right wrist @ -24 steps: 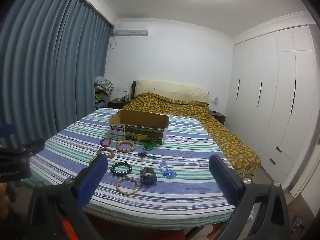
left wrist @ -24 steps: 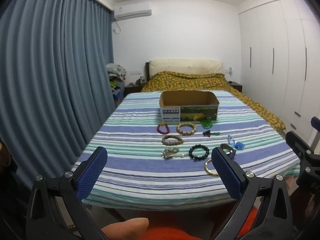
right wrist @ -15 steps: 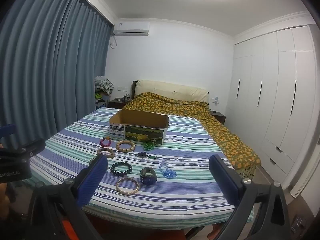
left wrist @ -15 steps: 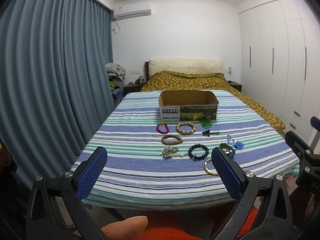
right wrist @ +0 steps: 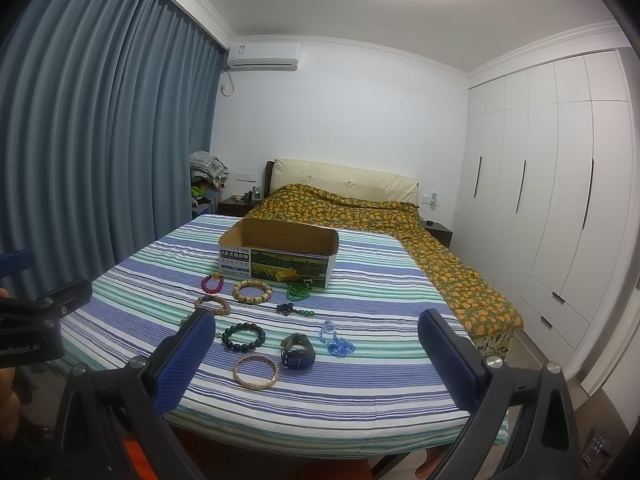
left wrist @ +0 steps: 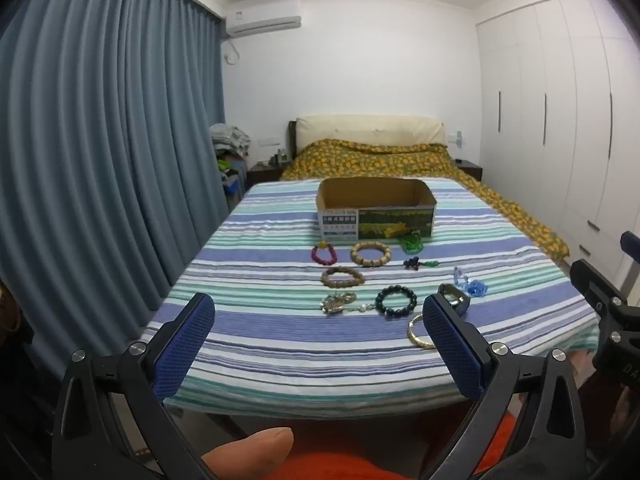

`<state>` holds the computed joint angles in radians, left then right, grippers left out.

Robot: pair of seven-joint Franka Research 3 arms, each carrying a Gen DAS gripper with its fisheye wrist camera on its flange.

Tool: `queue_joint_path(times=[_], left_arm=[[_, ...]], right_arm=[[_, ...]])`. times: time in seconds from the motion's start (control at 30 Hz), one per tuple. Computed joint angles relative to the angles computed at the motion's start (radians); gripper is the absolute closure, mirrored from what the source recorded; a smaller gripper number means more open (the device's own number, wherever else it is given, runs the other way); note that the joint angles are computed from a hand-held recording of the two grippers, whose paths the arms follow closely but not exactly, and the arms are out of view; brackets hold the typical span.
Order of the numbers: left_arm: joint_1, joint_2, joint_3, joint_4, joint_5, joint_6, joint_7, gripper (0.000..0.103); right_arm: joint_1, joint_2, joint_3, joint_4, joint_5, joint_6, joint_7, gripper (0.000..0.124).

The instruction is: Organize jewelry

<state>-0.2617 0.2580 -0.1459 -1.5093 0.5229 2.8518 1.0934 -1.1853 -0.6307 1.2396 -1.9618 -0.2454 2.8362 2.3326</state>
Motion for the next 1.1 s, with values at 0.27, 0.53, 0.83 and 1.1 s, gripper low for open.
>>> queue_joint_path(times=[0.27,0.53,0.83,1.1], left_arm=[[-0.003,-0.006,0.002,-0.014,0.007,0.006,-0.005,0.000],[-0.003,-0.013,-0.001,-0.023,0.009,0.002,-0.008,0.000],[0.004,-0.016,-0.008,-0.024,-0.006,-0.001,0.009,0.000],[0.003,-0.016,-0.007,-0.022,-0.012,-0.005,0.014,0.000]], right_arm=[[-0.005,-0.003,0.006,0.004,0.003,-0.002,0.000,0.021],[-0.012,-0.004,0.012,0.002,0.009,0.002,-0.001,0.021],[-0.022,-0.016,0.021,0.003,0.032,0.003,-0.012,0.021],[-0.024,-0.019,0.021,0.003,0.043,0.004,-0.020,0.021]])
